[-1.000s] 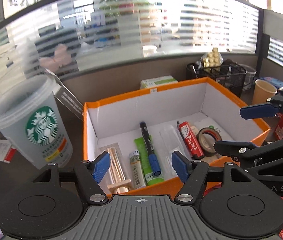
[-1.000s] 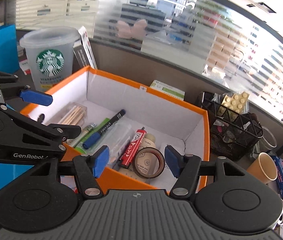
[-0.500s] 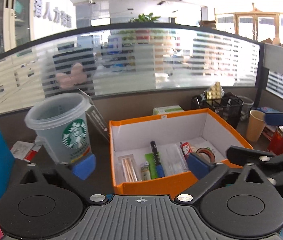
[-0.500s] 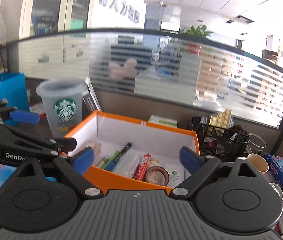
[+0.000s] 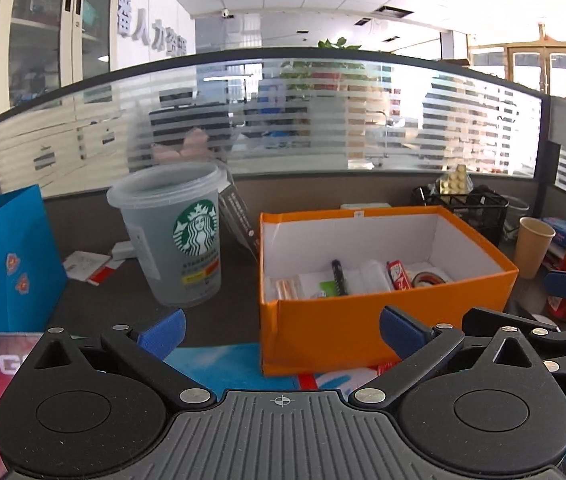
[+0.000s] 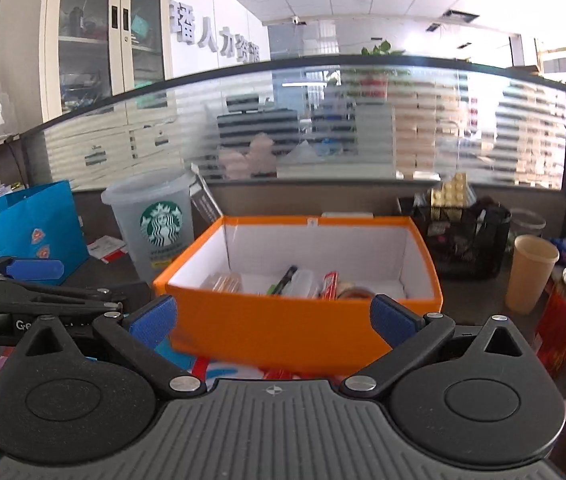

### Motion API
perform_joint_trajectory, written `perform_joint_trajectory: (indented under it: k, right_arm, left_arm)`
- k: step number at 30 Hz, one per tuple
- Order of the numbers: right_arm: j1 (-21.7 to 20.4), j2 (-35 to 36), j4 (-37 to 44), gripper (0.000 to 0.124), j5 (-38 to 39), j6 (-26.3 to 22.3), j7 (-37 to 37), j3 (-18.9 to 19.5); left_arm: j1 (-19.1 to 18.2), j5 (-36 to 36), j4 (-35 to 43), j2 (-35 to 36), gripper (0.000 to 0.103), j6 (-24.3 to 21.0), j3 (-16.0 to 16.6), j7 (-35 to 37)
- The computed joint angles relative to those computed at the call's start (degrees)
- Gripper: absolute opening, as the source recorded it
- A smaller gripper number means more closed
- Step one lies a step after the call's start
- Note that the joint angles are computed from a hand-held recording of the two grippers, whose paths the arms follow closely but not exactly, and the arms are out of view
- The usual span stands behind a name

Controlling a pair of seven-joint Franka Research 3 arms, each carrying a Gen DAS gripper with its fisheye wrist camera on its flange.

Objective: Organize rigid objects

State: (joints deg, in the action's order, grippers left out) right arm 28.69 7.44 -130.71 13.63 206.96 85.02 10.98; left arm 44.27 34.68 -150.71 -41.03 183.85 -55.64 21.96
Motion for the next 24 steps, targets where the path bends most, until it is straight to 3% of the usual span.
perform_joint_trajectory:
  k: [24]
  right_arm:
    - [0.74,-0.51,-0.93,0.103,2.72,0.13,-1.51,-0.12]
  left_arm:
    - [-0.39,-1.03,-0.64,-0.33,0.103,0.15,-0.39,0.21]
